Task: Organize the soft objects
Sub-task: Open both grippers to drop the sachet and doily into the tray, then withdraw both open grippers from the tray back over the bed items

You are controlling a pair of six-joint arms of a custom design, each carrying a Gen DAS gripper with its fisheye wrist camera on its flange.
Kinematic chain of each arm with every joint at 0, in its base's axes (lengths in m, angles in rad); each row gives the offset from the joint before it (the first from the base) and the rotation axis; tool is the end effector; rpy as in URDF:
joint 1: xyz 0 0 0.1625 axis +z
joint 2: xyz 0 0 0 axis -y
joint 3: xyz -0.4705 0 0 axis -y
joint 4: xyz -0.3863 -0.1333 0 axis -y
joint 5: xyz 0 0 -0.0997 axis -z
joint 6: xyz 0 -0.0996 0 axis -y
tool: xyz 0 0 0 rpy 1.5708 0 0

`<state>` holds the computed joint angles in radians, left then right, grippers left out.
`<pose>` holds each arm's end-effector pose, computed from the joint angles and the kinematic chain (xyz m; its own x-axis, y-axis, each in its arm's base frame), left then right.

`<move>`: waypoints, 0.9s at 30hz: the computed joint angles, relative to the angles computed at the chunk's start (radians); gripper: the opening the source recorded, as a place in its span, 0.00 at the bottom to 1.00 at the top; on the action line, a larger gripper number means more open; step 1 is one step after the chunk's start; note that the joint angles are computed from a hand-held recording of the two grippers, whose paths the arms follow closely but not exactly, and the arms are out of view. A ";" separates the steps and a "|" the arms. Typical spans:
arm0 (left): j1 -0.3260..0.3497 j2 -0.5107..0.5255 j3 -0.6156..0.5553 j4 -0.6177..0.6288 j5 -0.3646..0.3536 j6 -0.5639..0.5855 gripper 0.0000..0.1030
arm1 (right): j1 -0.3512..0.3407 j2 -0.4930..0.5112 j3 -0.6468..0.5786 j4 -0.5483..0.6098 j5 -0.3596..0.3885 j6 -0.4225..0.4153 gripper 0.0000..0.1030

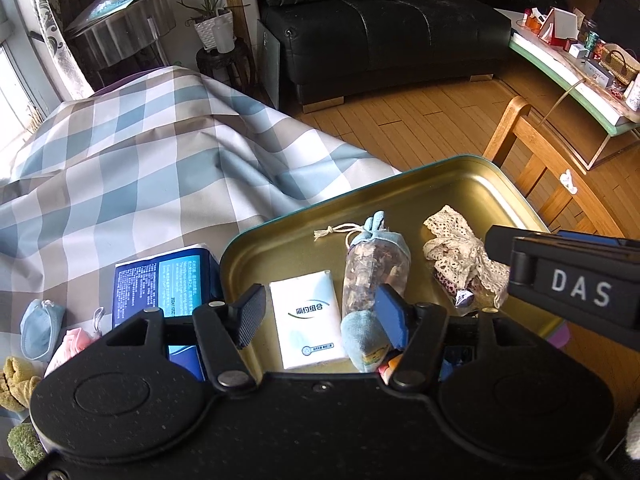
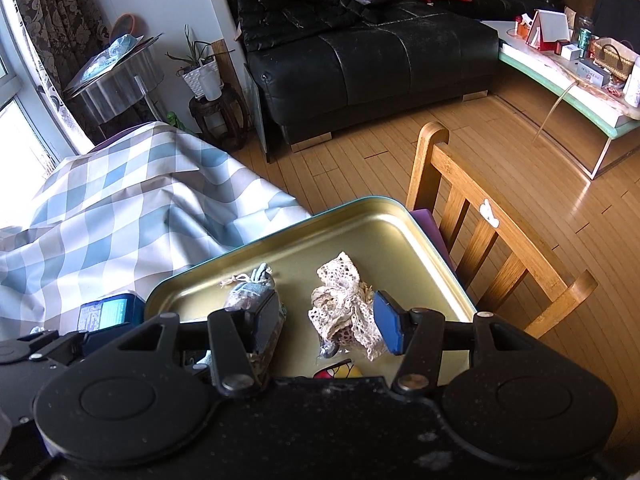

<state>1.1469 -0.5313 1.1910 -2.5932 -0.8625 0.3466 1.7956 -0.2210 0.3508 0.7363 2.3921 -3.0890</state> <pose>-0.1612 -0.8389 0.1288 -0.6097 0.3854 -0.6926 0.6291 0.7669 -0.1271 0.2395 -0.7763 0.0994 -0.7777 0.3490 0.5228 -0.1291 0.7253 -0.6762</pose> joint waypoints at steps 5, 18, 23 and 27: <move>0.001 -0.021 0.022 -0.003 0.000 -0.006 0.57 | 0.000 0.012 -0.022 0.026 -0.006 0.008 0.51; 0.035 -0.137 0.135 -0.037 0.027 -0.044 0.62 | 0.020 0.085 -0.140 0.118 -0.032 -0.015 0.51; 0.052 -0.192 0.177 -0.099 0.048 -0.019 0.64 | 0.034 0.103 -0.149 0.121 -0.052 -0.060 0.53; 0.068 -0.223 0.194 -0.170 0.084 0.020 0.66 | 0.047 0.102 -0.113 0.093 -0.065 -0.113 0.54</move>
<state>1.2145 -0.7547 1.3845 -2.7636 -0.7786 0.3668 1.8424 -0.1195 0.2376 0.8291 2.3275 -3.2016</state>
